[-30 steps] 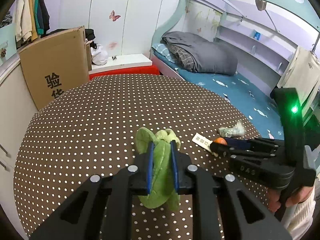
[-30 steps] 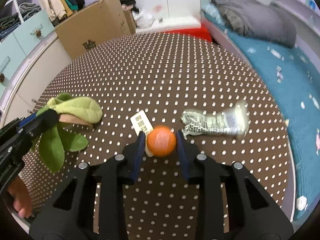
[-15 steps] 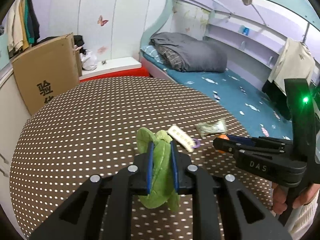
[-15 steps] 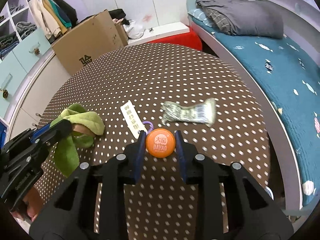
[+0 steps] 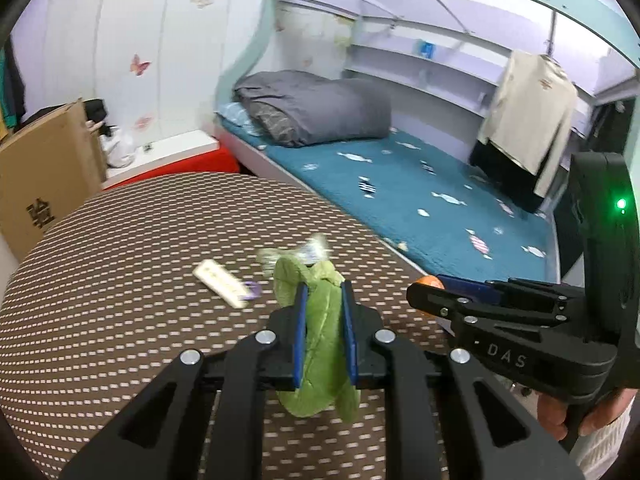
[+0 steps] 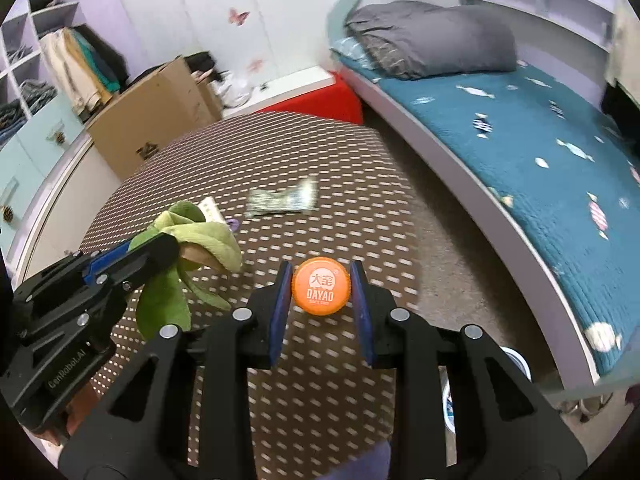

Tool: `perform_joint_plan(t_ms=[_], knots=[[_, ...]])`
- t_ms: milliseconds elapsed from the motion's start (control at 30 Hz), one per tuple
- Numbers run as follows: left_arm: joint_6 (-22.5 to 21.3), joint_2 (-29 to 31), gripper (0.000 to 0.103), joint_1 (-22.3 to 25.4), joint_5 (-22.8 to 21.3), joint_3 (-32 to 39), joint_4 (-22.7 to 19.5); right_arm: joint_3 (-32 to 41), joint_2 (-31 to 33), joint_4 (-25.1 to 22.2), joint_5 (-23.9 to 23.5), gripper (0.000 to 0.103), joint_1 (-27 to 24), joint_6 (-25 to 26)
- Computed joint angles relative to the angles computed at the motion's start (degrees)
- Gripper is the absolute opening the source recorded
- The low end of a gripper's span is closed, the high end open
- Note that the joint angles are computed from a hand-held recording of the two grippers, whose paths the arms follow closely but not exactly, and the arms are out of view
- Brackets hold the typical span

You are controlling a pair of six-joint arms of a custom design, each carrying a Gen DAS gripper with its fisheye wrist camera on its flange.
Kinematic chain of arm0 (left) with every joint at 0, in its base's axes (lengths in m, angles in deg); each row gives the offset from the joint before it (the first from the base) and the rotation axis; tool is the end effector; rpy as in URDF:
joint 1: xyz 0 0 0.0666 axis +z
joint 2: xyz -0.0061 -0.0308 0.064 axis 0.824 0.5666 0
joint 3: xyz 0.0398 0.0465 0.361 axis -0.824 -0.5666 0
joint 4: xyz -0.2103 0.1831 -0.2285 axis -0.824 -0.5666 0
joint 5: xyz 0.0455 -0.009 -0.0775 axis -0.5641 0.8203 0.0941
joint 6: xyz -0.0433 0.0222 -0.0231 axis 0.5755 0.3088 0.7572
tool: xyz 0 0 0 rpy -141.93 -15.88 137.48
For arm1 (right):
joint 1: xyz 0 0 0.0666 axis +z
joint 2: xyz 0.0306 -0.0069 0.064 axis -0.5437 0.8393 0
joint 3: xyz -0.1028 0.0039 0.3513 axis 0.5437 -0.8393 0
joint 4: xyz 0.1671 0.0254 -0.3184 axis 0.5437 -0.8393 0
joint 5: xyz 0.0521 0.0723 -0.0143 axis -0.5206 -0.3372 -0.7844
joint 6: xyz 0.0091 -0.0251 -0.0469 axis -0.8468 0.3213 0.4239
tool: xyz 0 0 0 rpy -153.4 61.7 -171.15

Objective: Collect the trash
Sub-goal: 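Carry the green plush and orange ball over the bin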

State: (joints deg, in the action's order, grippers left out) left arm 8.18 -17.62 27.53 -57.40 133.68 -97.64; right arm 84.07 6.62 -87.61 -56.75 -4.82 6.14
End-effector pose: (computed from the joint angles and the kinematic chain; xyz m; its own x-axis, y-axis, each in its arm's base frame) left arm 0.2915 -0.1436 0.4686 -0.6416 -0.1115 -0.7589 -0.0121 0.9907 -0.1353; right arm 0.3459 0.1913 0.4886 -0.7508 -0.2014 -0.6291 -0.4371 0.8655 0.2447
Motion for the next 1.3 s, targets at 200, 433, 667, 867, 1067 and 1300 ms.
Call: perform_joint_plan(t_ms=[200,433,667,867,1067,1300], knots=[[0.5,4.5,0.016,-5.3,0.8,2.8,1.9,-4.7,-5.0,-0.2,-0.6,0.029,-5.9,-0.7],[0.4,11.4,0.016,-11.4,2.0,7.2,3.5,-8.8,-8.9,-0.7,-2.9,0.029,-14.1,0.0],[-0.6,17.9,0.016,-15.8,3.7,11.6,4.0,-12.4,-11.0,-1.8,-4.6,0.029,-22.3,0.5],[-1.4,23.8,0.016,-17.8,6.7,15.7,3.8,-15.7,-12.5,-2.7,-5.7,0.029,-28.2,1.5],[-2.1,29.9,0.016,-18.9,10.5,19.8,1.8,-19.6,-13.4,-3.9,-6.3,0.029,-34.6,1.8],[-1.9,37.8,0.016,-20.9,14.2,24.3,-0.9,-24.3,-14.4,-5.1,-5.1,0.029,-41.9,2.4]])
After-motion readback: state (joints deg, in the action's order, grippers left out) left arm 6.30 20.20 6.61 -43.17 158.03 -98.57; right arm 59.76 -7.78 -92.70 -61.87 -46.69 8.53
